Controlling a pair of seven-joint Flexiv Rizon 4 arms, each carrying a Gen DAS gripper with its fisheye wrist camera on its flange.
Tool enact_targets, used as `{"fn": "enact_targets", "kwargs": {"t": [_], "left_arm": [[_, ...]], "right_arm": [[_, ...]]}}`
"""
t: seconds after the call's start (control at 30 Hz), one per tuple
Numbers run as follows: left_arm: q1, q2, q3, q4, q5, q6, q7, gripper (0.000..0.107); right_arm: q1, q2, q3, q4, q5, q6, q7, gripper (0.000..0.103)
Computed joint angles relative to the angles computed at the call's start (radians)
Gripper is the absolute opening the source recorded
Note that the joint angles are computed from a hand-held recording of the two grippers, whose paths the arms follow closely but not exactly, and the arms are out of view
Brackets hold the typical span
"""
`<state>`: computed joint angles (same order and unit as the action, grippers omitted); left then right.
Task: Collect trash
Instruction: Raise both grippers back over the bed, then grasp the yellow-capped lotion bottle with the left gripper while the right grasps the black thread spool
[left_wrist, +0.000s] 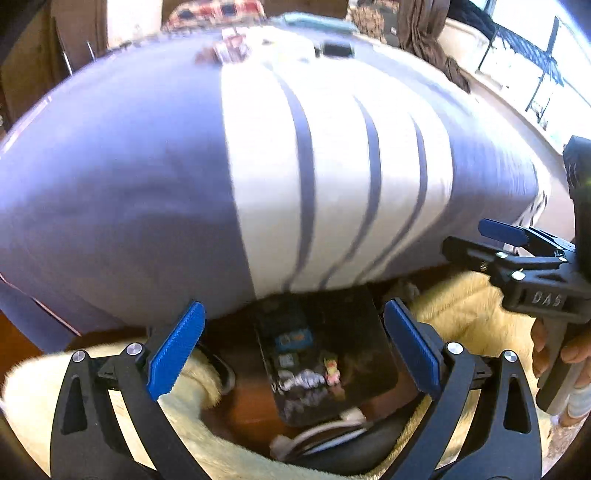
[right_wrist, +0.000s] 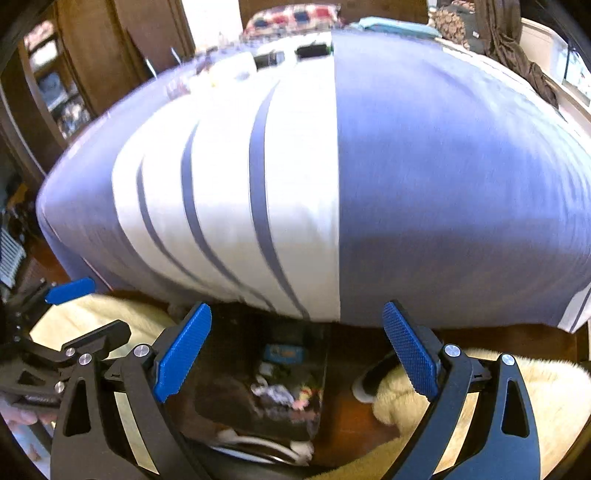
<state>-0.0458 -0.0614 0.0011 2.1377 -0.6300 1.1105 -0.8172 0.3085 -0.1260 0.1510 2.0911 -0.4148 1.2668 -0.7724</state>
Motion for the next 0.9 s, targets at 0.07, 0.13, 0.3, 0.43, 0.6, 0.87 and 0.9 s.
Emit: {"fn": "enact_targets", "kwargs": {"t": [0.07,0.13,0.3,0.43,0.6,0.87,0.9], "left_arm": [[0.004,0.0,0.001,-0.026,0.003,0.021,-0.002,0.093],[0.01,-0.006,0.004,-0.054,0.02,0.037,-0.016,0.093],[0.033,-0.04,0.002,-0.14,0.034,0.061,-0.047,0.094],[0.051,-0.073,-0.004,-0.2,0.048,0.073,-0.055,0.095],[0.071,-0.128,-0.014,-0.279,0.09,0.072,-0.076,0.095],[0.097,-0.231,-0.028,-0.407,0.155,0.01,-0.139,0.095],[0.102,-0.24,-0.034,-0.417,0.152,0.001,-0.139,0.095]], "right_arm": [[0.004,0.005,-0.031,-0.012,-0.092,0.013,0.042,0.094],[0.0,0.004,-0.038,-0.026,-0.13,0.025,0.06,0.095],[-0.004,-0.021,-0.059,-0.094,-0.207,0.039,0.071,0.095],[-0.006,-0.048,-0.068,-0.152,-0.241,0.038,0.053,0.095],[0.001,-0.096,-0.08,-0.231,-0.22,0.006,0.031,0.095],[0.017,-0.209,-0.102,-0.381,-0.133,-0.063,-0.031,0.095],[0.025,-0.215,-0.117,-0.385,-0.147,-0.067,-0.019,0.095]]}}
